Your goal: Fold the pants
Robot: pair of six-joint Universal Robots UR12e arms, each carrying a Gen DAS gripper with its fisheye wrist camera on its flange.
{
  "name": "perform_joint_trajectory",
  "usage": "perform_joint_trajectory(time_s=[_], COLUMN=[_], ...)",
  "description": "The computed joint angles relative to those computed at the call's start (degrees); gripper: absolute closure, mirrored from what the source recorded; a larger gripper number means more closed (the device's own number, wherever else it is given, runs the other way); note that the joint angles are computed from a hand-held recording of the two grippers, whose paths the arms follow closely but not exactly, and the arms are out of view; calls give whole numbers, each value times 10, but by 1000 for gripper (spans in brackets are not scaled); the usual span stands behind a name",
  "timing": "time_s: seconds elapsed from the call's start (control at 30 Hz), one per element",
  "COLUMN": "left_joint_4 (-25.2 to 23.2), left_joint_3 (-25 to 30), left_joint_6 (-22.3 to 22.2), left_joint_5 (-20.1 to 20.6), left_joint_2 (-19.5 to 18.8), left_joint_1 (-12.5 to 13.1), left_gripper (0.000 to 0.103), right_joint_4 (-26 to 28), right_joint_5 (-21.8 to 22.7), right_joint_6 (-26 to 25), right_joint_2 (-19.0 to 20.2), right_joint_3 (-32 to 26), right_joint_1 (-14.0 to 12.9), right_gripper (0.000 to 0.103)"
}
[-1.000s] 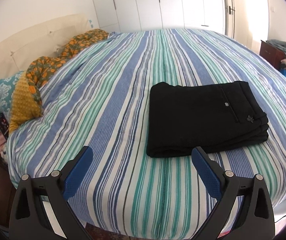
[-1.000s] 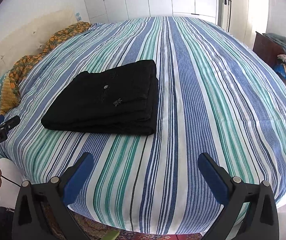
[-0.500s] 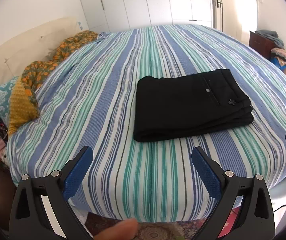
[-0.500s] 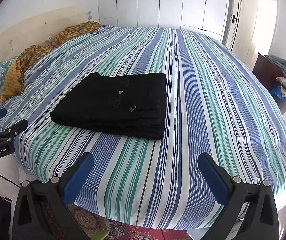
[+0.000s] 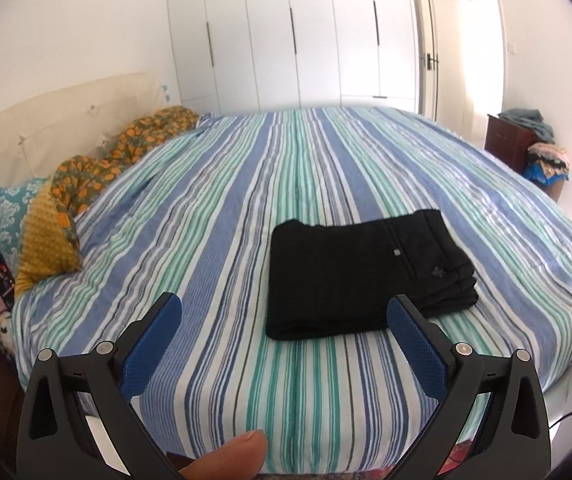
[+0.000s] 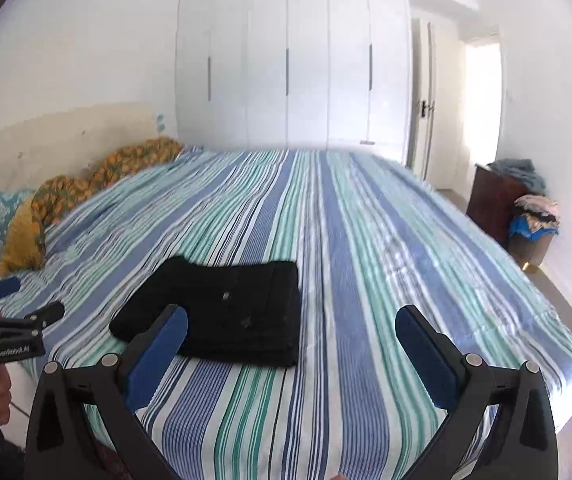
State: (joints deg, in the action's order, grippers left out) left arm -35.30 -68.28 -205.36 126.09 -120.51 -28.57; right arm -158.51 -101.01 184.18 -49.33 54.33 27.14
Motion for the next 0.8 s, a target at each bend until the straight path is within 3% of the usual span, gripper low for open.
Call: perform_joint_trajectory(time_s=[0.03, 0.13, 0.17, 0.27, 0.37, 0.5, 0.63, 0.8], left_joint_4=[14, 3, -13, -64, -94, -142, -168, -159], left_joint_3=[-2, 7, 11, 18, 18, 25, 34, 34], left_joint_6=[13, 17, 5, -23, -45, -76, -78, -87], left_joint_5=[-5, -9, -8, -34, -71, -85, -86, -98], left_joint_2=[1, 0, 0, 3, 5, 3, 1, 2], left_joint_1=[0, 0, 0, 3, 8, 7, 4, 3], left_gripper=[0, 0, 0, 0, 0, 1, 1, 1], right_joint_4=[4, 84, 96, 85, 118, 165, 191, 207], right_joint_5=[-9, 69, 69, 17, -35, -34, -19, -17], right_joint_6=[10, 37, 37, -10, -48, -29, -20, -17], right_joint_2=[2, 8, 9, 13, 21, 19, 13, 14], right_joint_3=[-6, -30, -32, -30, -45, -52, -52, -60], right_joint_1=[1, -9, -8, 7, 21, 21, 18, 20], right_gripper=[0, 0, 0, 0, 0, 0, 0, 0])
